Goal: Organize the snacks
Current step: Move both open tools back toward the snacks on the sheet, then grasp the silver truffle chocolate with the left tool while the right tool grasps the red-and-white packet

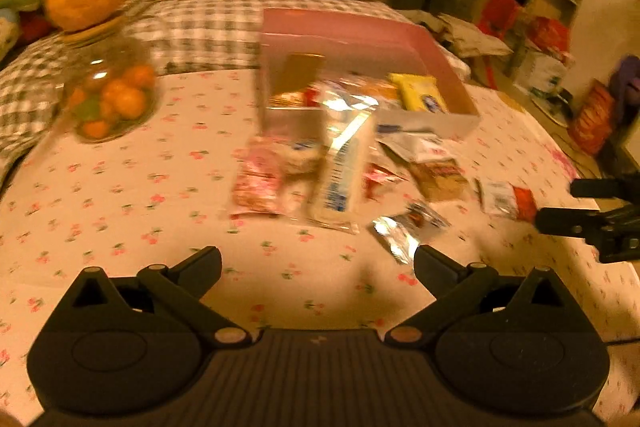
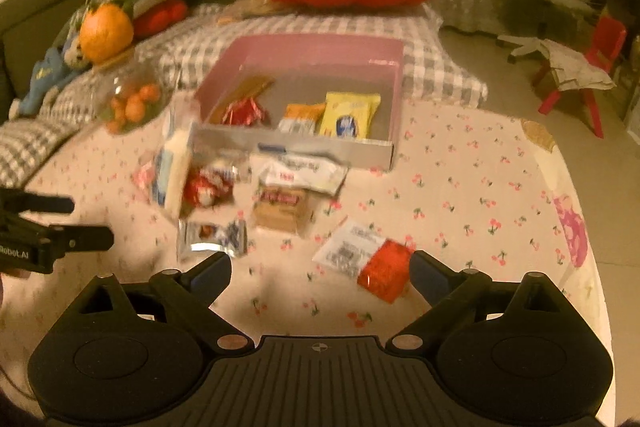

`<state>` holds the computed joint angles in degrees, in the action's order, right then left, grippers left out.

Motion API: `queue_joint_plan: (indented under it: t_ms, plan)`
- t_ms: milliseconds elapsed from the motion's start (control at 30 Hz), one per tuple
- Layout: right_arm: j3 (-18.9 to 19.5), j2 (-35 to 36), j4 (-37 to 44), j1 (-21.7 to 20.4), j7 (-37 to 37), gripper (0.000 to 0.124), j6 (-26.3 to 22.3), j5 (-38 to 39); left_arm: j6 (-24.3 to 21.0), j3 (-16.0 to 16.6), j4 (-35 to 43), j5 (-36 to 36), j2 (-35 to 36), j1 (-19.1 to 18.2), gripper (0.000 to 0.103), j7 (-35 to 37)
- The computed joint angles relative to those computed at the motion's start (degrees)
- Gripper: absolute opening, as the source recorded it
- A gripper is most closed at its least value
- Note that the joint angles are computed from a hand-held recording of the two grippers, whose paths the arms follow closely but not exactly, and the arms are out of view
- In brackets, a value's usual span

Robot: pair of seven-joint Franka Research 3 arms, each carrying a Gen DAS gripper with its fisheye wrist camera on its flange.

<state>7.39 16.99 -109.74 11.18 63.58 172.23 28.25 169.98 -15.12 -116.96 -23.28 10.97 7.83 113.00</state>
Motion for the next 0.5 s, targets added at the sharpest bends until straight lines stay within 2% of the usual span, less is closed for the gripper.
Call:
queue_joint_plan:
  t_ms: [133,233,400,500]
  plan:
    - [2.14,0.25,-0.19,-2.38,-5.11,0.097,-1.46,2.53,-1.71,-5.27,1.57,-8.94,1.59,3.53,0.101,11.75]
    - [1.78,0.83,-0.08,-2.62,-7.36,0.097,-1.54,3.24,-4.26,-5.45,3.17,-11.14,3.06,3.14,0.094,16.63]
    - [2.24,2.95,1.6,-4.34,-12.99,0.097,-2.42,3.93,-9.51,-4.09,6.81,-11.24,6.17,1.85,0.082,18.5]
    - [1.88,4.45,3.37,-4.83,-14.76,0.097,-4.22,4.06,-8.66,-4.75,7.61,-13.08,7.3,2.02,0.081,20.9]
